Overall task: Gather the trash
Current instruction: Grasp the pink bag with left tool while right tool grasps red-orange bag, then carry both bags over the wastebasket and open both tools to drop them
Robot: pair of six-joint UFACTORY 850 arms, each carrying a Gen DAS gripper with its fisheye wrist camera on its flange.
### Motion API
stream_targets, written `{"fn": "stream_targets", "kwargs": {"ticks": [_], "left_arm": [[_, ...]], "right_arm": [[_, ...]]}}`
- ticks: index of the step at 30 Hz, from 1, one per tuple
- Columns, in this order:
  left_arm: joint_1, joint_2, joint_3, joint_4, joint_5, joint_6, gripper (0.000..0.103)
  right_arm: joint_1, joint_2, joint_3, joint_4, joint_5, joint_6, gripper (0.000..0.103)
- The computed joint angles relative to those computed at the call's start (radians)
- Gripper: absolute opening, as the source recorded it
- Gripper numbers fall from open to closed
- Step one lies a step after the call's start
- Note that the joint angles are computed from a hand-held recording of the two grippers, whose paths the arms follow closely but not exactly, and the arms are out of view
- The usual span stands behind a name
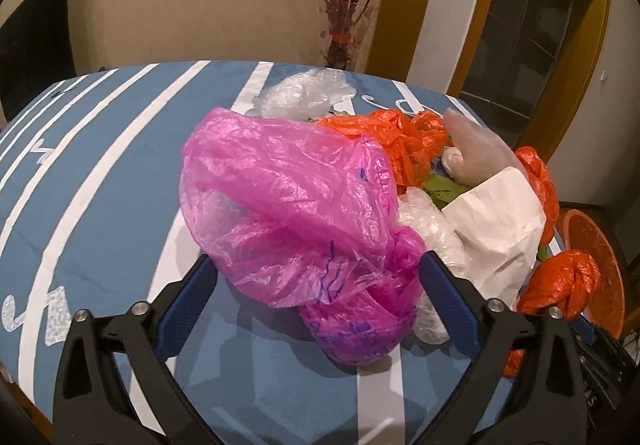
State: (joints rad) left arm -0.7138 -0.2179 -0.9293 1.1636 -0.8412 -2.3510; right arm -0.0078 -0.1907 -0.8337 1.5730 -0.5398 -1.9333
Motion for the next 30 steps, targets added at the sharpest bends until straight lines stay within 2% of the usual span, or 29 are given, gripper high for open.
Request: {"fn": "stream_targets", "kwargs": {"ticks": [4, 5, 7, 10, 17, 24, 30], "left_arm": [[0.021, 0.01, 0.022, 0.046, 0.073, -0.028, 0.067], [0.02, 0.013, 0.026, 0.06, 0.078, -0.034, 0.056], [0.015, 0.02, 0.034, 0.084, 0.08, -0.047, 0.044], [-0.001, 0.034, 0.046, 0.113, 0.062, -0.064, 0.03], [-0.031, 0.055, 0.058, 0.121, 0.013, -0.06, 0.024], [-0.065, 0.087, 0.058, 0.131, -0.052, -0.044, 0.024], [-0.089, 0.088, 0.012, 0.163, -0.079, -0.012, 0.024]], "right_arm": [[-0.003, 0.003, 0.002, 0.001, -0.005, -0.004, 0.039], [-0.004, 0.005, 0.004, 0.005, -0.005, -0.012, 0.039], [-0.007, 0.012, 0.009, 0.013, -0.007, -0.027, 0.039], [-0.014, 0.022, 0.018, 0.028, -0.014, -0.054, 0.039], [-0.037, 0.041, 0.028, 0.045, -0.028, -0.089, 0.039], [-0.064, 0.061, 0.033, 0.067, -0.048, -0.121, 0.039], [-0.093, 0.07, 0.021, 0.077, -0.071, -0.128, 0.039]]}}
